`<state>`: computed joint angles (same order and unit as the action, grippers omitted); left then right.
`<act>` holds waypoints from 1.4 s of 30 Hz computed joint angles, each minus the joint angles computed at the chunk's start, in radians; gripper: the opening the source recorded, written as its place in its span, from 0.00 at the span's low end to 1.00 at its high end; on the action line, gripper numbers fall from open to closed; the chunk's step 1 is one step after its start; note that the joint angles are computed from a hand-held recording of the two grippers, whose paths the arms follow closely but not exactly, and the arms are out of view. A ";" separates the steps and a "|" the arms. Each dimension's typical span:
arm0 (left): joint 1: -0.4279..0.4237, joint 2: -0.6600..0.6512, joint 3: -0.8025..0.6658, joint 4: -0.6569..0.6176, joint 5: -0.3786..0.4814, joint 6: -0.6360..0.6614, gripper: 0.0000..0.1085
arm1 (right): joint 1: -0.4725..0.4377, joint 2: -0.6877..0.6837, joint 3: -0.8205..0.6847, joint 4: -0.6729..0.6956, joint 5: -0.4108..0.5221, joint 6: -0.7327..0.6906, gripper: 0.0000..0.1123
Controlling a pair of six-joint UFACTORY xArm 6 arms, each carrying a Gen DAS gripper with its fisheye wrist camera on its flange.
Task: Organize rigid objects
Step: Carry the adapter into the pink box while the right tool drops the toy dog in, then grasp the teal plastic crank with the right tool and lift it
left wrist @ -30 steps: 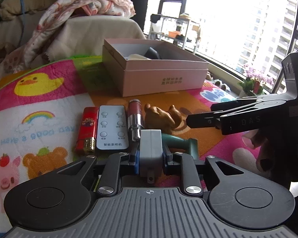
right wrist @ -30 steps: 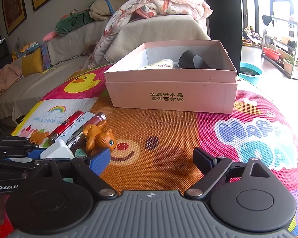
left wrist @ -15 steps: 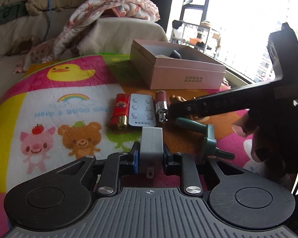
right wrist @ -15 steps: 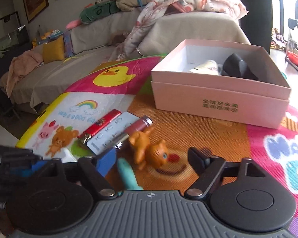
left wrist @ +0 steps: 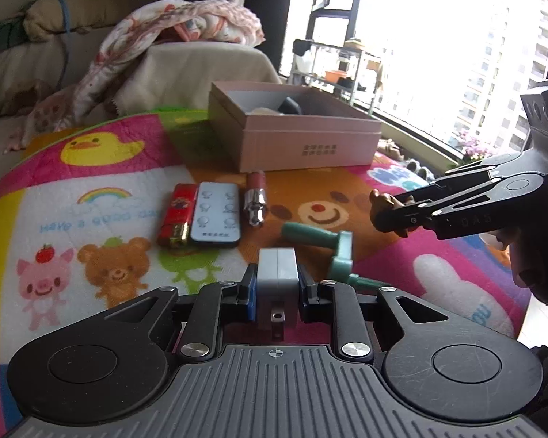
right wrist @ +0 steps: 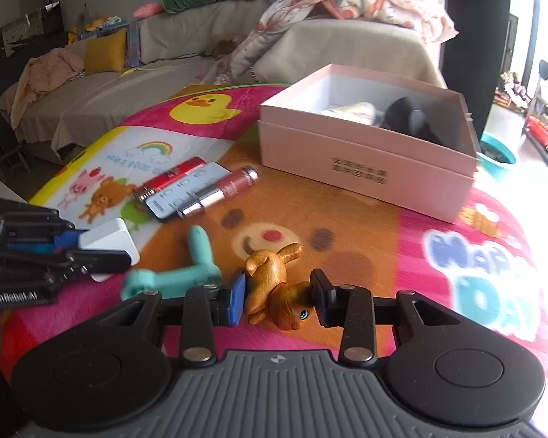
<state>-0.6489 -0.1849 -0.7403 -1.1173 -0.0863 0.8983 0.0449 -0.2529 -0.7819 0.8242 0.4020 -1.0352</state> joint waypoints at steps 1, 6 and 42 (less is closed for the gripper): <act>-0.001 -0.002 -0.019 -0.012 0.012 0.024 0.22 | -0.011 -0.019 0.013 0.006 -0.006 -0.014 0.33; 0.041 0.062 -0.256 0.092 0.095 0.051 0.22 | -0.064 -0.079 -0.045 0.214 -0.023 -0.173 0.33; 0.208 0.186 -0.309 -0.465 0.096 0.280 0.23 | 0.002 0.349 -0.477 -0.012 -0.105 0.159 0.69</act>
<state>-0.4406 0.0014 -1.0490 -1.5822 0.0099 1.1785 0.0471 0.0964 -1.2592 0.8121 0.2965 -0.8760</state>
